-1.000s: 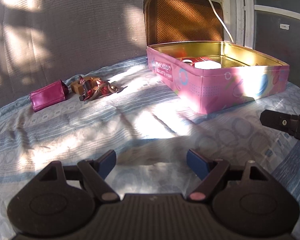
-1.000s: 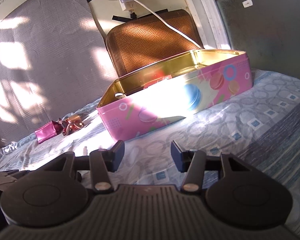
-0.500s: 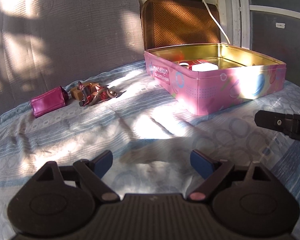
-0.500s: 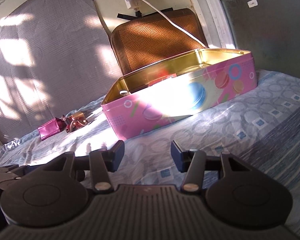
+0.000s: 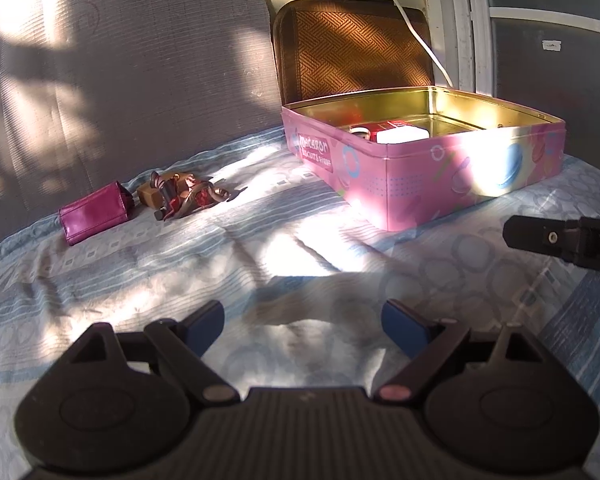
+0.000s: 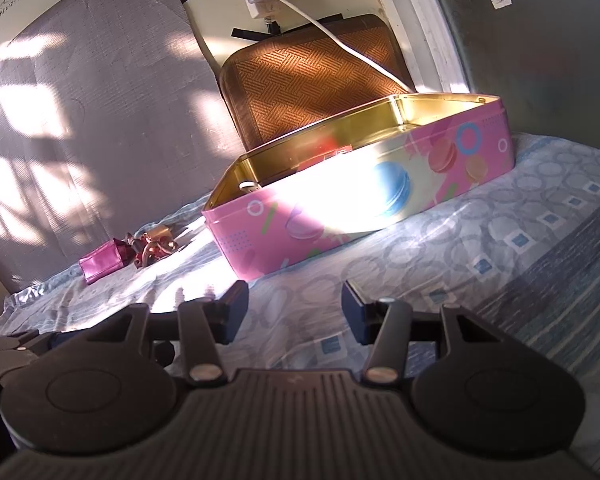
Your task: Organize rigid objects
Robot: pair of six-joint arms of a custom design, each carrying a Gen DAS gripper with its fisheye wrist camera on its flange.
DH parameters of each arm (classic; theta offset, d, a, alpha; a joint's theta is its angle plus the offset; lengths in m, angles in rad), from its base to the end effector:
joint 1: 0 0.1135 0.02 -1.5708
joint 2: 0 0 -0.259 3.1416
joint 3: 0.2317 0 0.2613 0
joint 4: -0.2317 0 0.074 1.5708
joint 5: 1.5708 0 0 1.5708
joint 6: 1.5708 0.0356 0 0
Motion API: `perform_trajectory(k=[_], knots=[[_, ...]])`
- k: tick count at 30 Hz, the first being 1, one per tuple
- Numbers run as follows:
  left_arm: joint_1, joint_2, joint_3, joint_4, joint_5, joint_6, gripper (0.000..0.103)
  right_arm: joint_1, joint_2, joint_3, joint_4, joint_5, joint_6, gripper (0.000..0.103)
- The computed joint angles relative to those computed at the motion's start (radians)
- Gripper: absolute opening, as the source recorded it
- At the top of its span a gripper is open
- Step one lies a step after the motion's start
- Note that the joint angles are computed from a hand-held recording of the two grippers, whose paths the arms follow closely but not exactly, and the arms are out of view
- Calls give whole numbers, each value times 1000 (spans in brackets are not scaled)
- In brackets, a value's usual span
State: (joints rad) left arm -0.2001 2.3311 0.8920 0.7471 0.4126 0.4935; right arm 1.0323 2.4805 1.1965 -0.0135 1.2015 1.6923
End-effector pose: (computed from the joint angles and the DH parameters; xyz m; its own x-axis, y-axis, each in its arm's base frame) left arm 0.3632 -0.0882 -0.0111 -0.3211 0.5079 -0.7993 0.7231 0.6765 0.1394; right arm 0.2220 0.3069 -0.0381 -0.1196 0.4984 -0.8586 0.5121 0.7719 0.3768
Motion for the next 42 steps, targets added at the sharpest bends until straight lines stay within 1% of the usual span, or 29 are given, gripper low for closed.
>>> perform_trajectory(k=[4,32,35,38,42], knots=[[1,0,-1,0,6,6,90,-1,-5,-19,36,-5,-11,54],[4,2,0,-4,16,1,90,-4,-14,-44,97,-10,-70,54],[9,-1,12,-32,22,3,90,-4,-15,-45,98,-12,-73,54],[17,-6,38,-92,35,6,90,-6,-16,-41,90,-15,-84,54],[41,2,102,-170,34,17,90,-7,-11,-7,21,-13,-78,54]])
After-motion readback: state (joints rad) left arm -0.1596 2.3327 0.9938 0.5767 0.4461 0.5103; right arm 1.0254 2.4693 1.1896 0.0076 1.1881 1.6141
